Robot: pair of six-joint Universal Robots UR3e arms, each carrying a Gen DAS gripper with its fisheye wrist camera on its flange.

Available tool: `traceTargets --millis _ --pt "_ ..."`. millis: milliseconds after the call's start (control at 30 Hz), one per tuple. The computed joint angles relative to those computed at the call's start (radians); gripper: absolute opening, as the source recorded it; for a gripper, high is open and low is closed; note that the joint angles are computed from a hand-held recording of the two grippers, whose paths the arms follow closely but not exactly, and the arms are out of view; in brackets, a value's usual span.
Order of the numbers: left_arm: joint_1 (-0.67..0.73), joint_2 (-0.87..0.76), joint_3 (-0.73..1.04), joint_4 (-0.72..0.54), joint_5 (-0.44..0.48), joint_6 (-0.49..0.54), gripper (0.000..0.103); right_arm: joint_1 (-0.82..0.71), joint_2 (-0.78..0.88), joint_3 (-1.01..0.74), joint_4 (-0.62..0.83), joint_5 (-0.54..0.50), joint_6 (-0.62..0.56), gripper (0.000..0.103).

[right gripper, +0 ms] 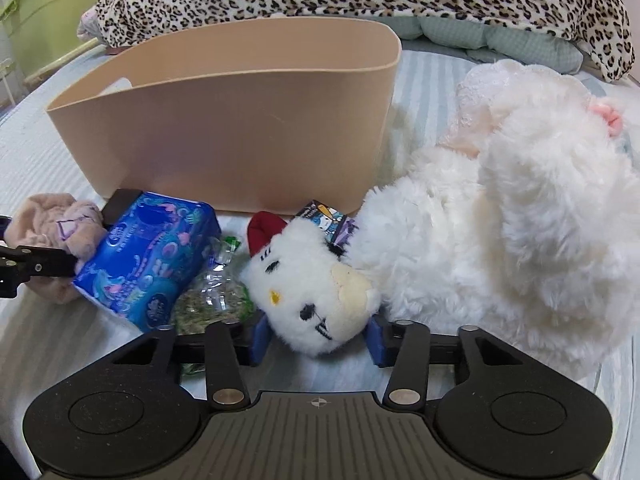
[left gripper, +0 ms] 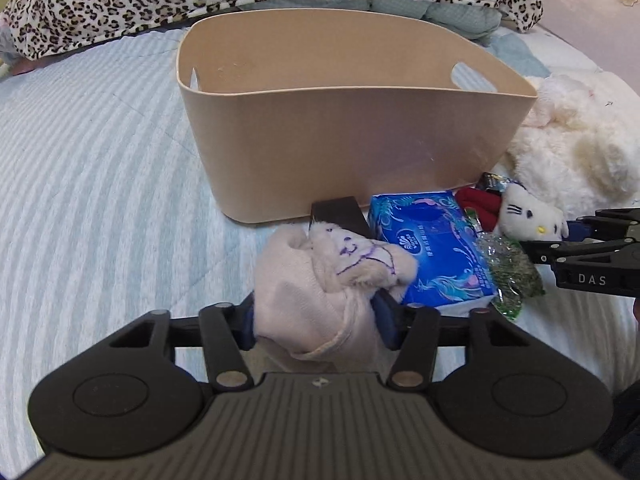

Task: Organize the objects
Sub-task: 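Grasp the pink cloth with the left tool while the right grasps the Hello Kitty plush, then carry cloth and plush over the basket and open both tools to drop them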

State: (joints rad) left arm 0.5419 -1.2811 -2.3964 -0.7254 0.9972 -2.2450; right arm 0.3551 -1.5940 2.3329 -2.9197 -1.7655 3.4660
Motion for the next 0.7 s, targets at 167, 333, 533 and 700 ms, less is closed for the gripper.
traceTargets --millis 167,333,533,700 --pt "0.062 0.067 -0.001 -0.125 -0.036 0.095 0.042 0.047 -0.018 -0.005 -0.001 -0.045 0.011 0.039" --pt "0.127 0.134 0.001 -0.234 -0.062 0.154 0.038 0.089 -0.026 -0.008 -0.002 -0.094 0.028 0.037" --pt "0.209 0.208 0.025 -0.393 -0.098 0.247 0.035 0.136 -0.082 -0.021 0.041 -0.148 0.063 0.037" --pt "0.297 0.282 0.07 -0.578 -0.144 0.35 0.035 0.169 -0.127 -0.044 0.076 -0.191 0.088 0.037"
